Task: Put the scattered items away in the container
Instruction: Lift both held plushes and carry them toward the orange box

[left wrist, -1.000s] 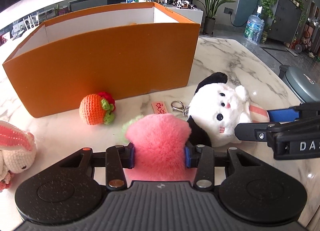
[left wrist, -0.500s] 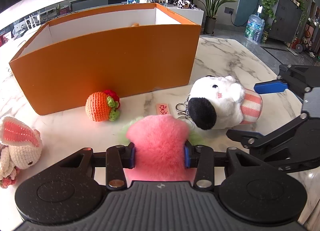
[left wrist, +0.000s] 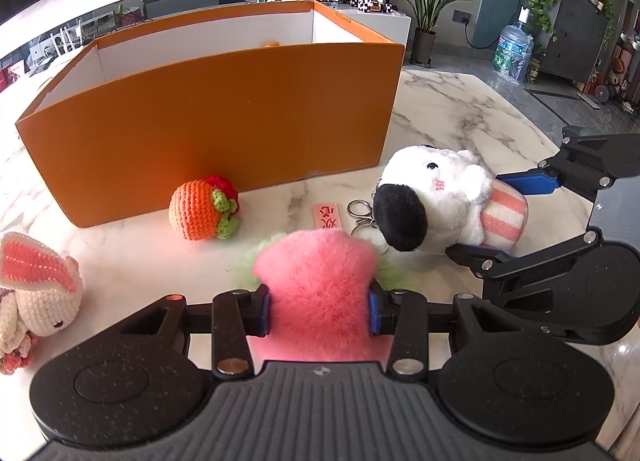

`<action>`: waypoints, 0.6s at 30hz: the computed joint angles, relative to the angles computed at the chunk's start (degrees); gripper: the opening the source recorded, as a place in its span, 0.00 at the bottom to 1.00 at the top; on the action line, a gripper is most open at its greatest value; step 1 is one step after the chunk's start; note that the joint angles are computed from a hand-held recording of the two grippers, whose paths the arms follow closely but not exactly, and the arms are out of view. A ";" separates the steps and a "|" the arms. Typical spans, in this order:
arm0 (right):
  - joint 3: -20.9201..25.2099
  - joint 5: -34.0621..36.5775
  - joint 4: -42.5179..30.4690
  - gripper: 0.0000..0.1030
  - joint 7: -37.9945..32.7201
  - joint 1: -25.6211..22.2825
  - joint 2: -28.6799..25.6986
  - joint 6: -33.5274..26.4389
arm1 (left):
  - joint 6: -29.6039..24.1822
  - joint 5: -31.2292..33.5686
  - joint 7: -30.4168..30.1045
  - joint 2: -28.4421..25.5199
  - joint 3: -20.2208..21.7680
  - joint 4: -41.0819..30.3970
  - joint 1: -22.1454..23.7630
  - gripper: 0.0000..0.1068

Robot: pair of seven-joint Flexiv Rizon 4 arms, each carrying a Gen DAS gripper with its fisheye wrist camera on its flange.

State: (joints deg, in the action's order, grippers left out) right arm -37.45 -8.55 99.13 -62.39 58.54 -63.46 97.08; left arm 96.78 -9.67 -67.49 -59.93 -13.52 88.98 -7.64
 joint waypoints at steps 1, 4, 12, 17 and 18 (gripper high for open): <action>-0.53 0.21 0.14 0.63 0.24 0.57 -0.22 -0.15 | 0.03 0.05 -0.01 0.10 -0.01 0.11 0.02 0.45; -0.52 0.91 0.67 0.60 1.20 1.16 0.17 -0.16 | 0.53 0.37 0.06 0.50 -0.49 0.79 0.53 0.45; -2.22 3.73 3.12 0.59 4.28 4.75 1.24 1.25 | 2.73 1.41 -0.30 2.32 -1.00 3.44 1.35 0.44; -4.16 5.98 5.24 0.59 5.16 7.88 2.08 2.40 | 4.76 2.28 -0.99 3.94 -1.32 5.79 1.94 0.43; -4.37 6.36 5.61 0.59 5.18 8.38 2.34 2.57 | 5.20 2.43 -1.23 4.35 -1.24 6.31 1.95 0.43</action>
State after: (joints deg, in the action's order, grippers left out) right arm -41.81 -2.19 104.73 -57.21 66.92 -61.13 99.65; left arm 101.98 -7.24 -68.71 -55.57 -14.76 95.29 -5.69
